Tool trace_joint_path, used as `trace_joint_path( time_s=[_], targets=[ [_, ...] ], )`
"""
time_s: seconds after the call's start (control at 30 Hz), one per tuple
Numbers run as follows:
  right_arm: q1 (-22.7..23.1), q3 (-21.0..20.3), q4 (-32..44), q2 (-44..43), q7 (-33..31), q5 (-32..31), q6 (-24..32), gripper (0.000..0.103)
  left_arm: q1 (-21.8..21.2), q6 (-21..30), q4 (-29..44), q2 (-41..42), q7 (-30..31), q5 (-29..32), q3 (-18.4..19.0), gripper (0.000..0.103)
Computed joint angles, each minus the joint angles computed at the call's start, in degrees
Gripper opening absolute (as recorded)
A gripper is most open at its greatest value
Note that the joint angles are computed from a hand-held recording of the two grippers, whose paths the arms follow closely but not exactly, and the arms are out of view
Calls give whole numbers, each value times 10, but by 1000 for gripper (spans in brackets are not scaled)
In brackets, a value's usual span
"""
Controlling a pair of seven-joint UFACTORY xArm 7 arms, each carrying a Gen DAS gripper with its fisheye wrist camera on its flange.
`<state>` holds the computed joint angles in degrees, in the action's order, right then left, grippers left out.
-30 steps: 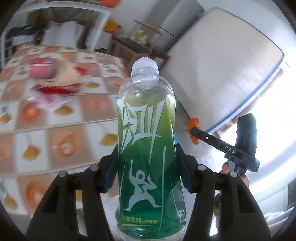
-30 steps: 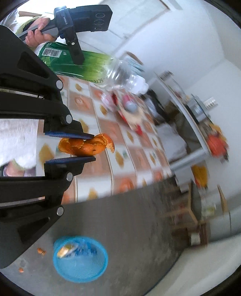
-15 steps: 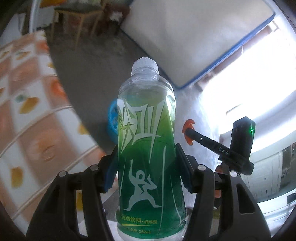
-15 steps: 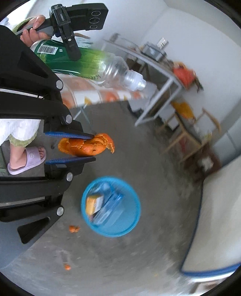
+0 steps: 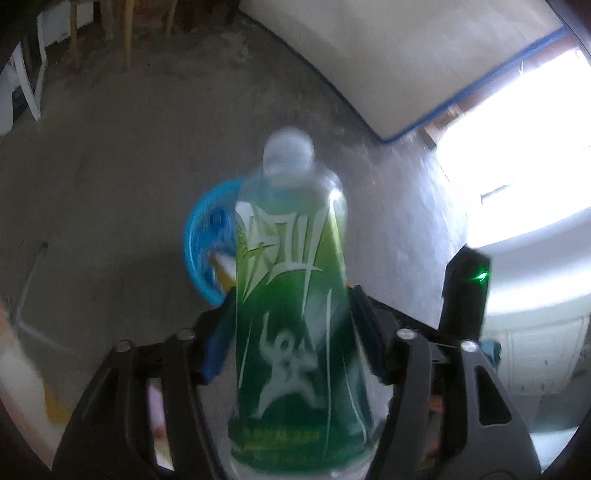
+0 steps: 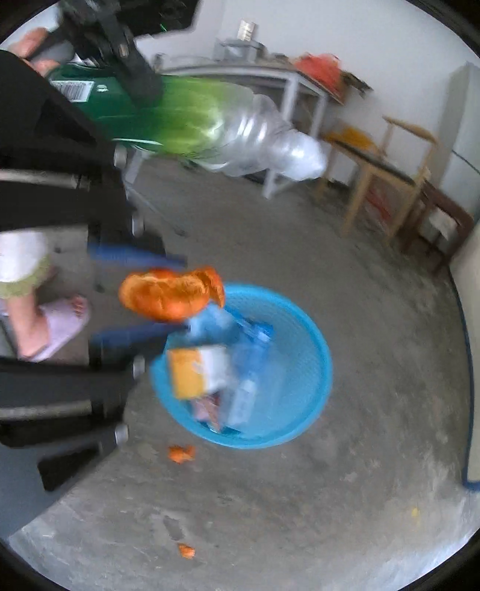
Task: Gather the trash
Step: 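Open both tools over the wastebasket to drop the bottle and peel, then move both tools back over the table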
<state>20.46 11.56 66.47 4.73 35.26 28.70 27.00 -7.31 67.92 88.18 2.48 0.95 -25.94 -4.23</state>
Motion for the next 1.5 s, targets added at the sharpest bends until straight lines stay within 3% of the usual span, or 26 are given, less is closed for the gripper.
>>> trace_joint_path(
  time_s=[0.1, 0.17, 0.4, 0.67, 0.8, 0.97, 1.23, 1.5],
  targets=[
    [-5, -13, -1, 31, 45, -34, -5, 55, 2, -30, -15, -2, -12, 0, 2, 73],
    [-12, -5, -21, 32, 32, -14, -22, 55, 10, -26, -41, -22, 13, -34, 8, 73],
    [-7, -2, -66, 9, 45, -42, -37, 55, 14, -34, -136, -116, 55, -38, 28, 73],
    [6, -5, -130, -67, 48, -44, -59, 55, 5, -45, -176, -194, 84, -54, 56, 73],
    [23, -6, -164, -120, 41, -26, -68, 62, 11, -31, -219, -266, 102, -66, 87, 76],
    [49, -10, -170, -167, 25, -33, -63, 65, 42, -6, -270, -355, 96, -25, 120, 76],
    [74, 7, -18, -110, -22, -75, -8, 66, 105, -50, -370, -520, 74, 41, 172, 77],
    [130, 61, 298, 91, -92, -114, 74, 66, 184, -70, -412, -615, 75, 135, 234, 77]
  ],
)
